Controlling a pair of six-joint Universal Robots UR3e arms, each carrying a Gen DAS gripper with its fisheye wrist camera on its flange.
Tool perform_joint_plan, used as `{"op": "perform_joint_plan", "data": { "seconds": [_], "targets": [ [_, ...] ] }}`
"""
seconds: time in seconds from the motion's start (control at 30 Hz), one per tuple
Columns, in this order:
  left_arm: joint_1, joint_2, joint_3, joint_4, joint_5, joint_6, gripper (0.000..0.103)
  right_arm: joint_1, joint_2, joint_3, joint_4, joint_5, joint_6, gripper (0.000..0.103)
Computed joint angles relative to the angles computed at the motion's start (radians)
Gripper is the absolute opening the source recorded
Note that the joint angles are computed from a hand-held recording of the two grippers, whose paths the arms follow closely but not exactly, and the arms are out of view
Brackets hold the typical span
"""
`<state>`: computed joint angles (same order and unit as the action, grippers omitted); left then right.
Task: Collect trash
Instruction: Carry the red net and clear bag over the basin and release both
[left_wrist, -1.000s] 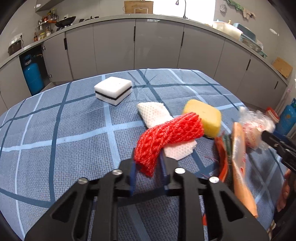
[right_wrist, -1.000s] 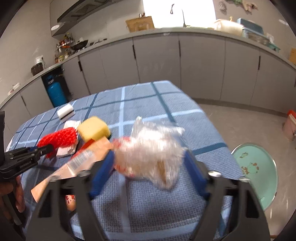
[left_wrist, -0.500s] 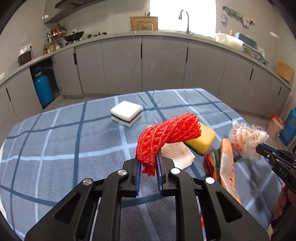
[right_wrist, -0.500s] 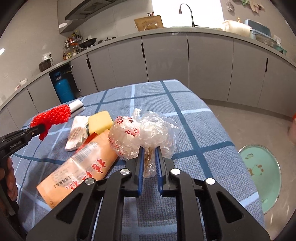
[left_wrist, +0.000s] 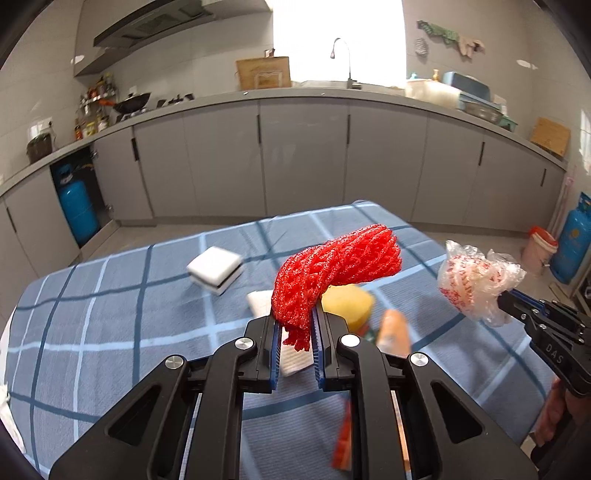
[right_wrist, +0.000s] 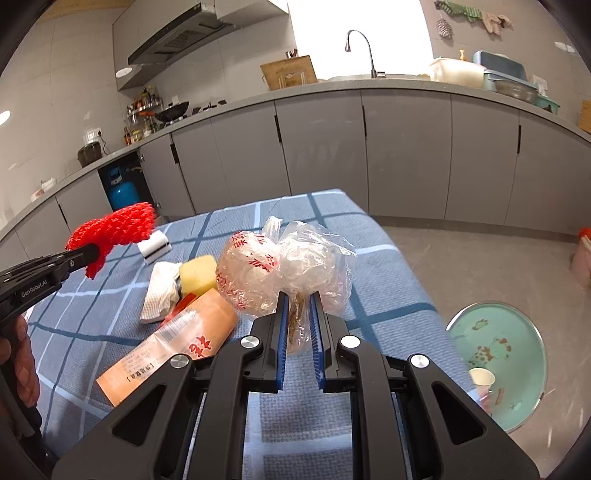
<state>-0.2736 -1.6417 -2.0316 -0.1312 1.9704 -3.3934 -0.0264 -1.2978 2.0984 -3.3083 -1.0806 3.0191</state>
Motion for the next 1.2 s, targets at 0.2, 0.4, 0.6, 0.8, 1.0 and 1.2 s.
{"op": "perform_joint_plan", "data": {
  "seconds": [0.2,0.4,0.6,0.8,1.0,1.2],
  "targets": [
    [-0.07,-0.084,0.12,-0.038,0.027,0.0,0.015,-0.067,-0.049,0.049,-0.011,0.036,-0.004,0.013],
    [-0.115,-0.159,0.225,-0.077,0.041,0.002,0.015,-0.133,-0.09,0.093,-0.02,0.072,-0.009,0.013],
    [-0.153,-0.222,0.318,-0.113,0.05,0.008,0.015,-0.188,-0.119,0.119,-0.019,0.1,-0.01,0.013],
    [-0.188,-0.291,0.419,-0.148,0.061,0.029,0.015,-0.237,-0.13,0.136,-0.023,0.12,-0.01,0.013],
    [-0.213,-0.364,0.531,-0.189,0.057,0.038,0.015,-0.291,-0.133,0.152,-0.026,0.14,-0.019,0.013],
    [-0.245,-0.446,0.663,-0.239,0.048,0.048,0.015,-0.347,-0.12,0.153,-0.024,0.156,-0.024,0.013]
  ]
}}
